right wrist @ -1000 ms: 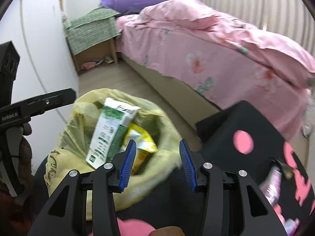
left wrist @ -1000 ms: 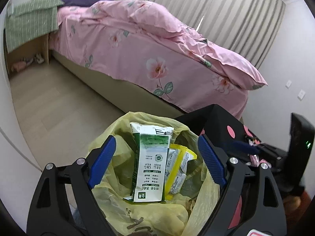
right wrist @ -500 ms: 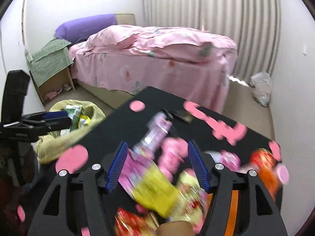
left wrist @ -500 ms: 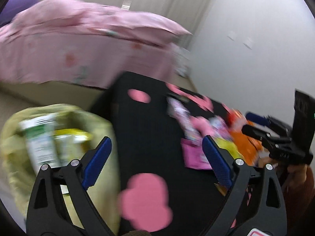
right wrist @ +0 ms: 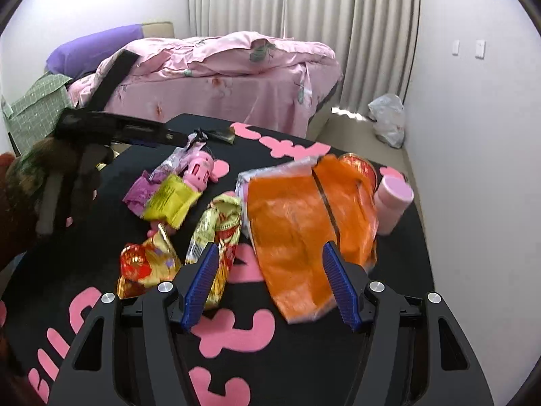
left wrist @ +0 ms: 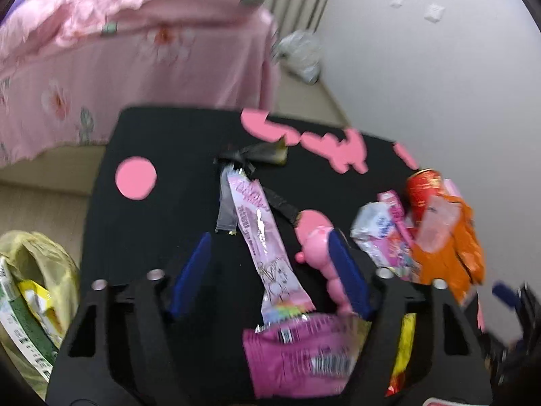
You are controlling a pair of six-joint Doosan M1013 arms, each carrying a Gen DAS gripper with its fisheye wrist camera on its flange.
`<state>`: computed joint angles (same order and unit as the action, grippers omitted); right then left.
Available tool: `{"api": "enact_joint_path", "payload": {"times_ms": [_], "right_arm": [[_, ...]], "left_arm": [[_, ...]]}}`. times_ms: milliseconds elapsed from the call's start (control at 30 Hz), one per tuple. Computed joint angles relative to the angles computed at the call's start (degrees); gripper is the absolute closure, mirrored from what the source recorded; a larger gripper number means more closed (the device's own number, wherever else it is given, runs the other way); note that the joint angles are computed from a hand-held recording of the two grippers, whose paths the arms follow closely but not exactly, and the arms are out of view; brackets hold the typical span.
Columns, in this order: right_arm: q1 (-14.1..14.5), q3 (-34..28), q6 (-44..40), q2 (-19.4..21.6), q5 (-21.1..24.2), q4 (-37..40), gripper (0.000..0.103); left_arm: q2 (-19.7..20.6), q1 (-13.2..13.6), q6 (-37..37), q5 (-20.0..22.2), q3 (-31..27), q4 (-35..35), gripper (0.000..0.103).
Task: Collect trash
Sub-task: 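Return both tools to the table and grasp a black strap with the right tool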
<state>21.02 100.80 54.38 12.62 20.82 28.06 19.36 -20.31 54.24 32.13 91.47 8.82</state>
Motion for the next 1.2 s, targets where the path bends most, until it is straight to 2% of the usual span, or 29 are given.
{"api": "enact_joint_path", "payload": {"times_ms": [33, 100, 167, 300, 400, 533, 567, 600, 667, 733, 833, 933, 1033, 1100, 1133, 1167, 1200], "right_arm": [[-0.11, 0.28, -0.69, -0.02, 0.07, 0.74, 0.043], [-0.03, 0.63, -1.23, -0.04, -0.38, 1.07, 0.043], [0.22, 0.56, -1.47, 0.05, -1.10, 0.86, 0.043], [0.30, -0.66, -6.49, 0.92, -0.90, 6.42, 0.043], [0.70, -3.13, -10.68, 2.49, 0.74, 10.46, 0.043], [2.56, -9.17, -11.38, 6.15, 2.89, 9.08, 0.043], [3.09, -11.38, -10.08, 7.51, 3.88, 8.41, 0.043], [3.78, -13.86, -6.66, 9.01, 4.74, 6.51, 0.043], [4.63, -17.63, -2.80, 11.35, 6.81, 5.97, 0.043], [5.56, -21.46, 2.02, 13.78, 8.78, 5.02, 0.043], [6.91, -27.96, 12.97, 18.10, 12.56, 1.71, 0.043], [8.54, -34.66, 24.12, 22.71, 16.50, -5.97, 0.047], [10.04, -39.69, 30.33, 26.15, 20.55, -14.92, 0.054], [10.16, -42.31, 31.15, 27.89, 24.29, -15.52, 0.058], [10.09, -43.03, 31.04, 28.42, 25.68, -15.11, 0.063], [9.90, -43.69, 30.56, 28.93, 27.00, -14.05, 0.074], [9.74, -43.84, 29.91, 29.12, 27.65, -12.98, 0.075]], "left_arm": [[0.51, 0.03, 0.91, 0.80, -0.51, -1.25, 0.052], [0.78, 0.16, 2.79, 1.66, -0.53, -3.59, 0.072], [0.03, 0.21, 5.15, 1.66, 0.59, -6.58, 0.081], [-3.10, -0.52, 4.08, -0.33, 4.71, -6.23, 0.084], [-5.58, -1.13, -1.18, -0.72, 7.67, -2.35, 0.084], [-8.20, -1.61, -10.30, -2.07, 10.88, 3.87, 0.083], [-8.96, -2.01, -14.86, -2.94, 11.95, 8.16, 0.080], [-9.29, -2.17, -16.84, -3.30, 12.44, 9.96, 0.071], [-10.00, -2.10, -18.48, -4.27, 13.40, 10.96, 0.061], [-10.67, -1.91, -19.33, -4.78, 14.13, 11.67, 0.061], [-11.72, -2.05, -23.94, -3.77, 14.94, 17.43, 0.060], [-12.21, -1.54, -24.23, -3.74, 15.35, 17.67, 0.056], [-12.96, -0.94, -21.22, -5.18, 16.28, 16.01, 0.055], [-13.32, -0.63, -19.93, -6.38, 16.89, 15.08, 0.053], [-13.63, -0.19, -18.82, -7.64, 17.37, 13.42, 0.053], [-13.86, 0.13, -18.34, -8.49, 17.68, 12.35, 0.053], [-14.05, 0.22, -18.59, -8.93, 17.92, 12.27, 0.053]]}}
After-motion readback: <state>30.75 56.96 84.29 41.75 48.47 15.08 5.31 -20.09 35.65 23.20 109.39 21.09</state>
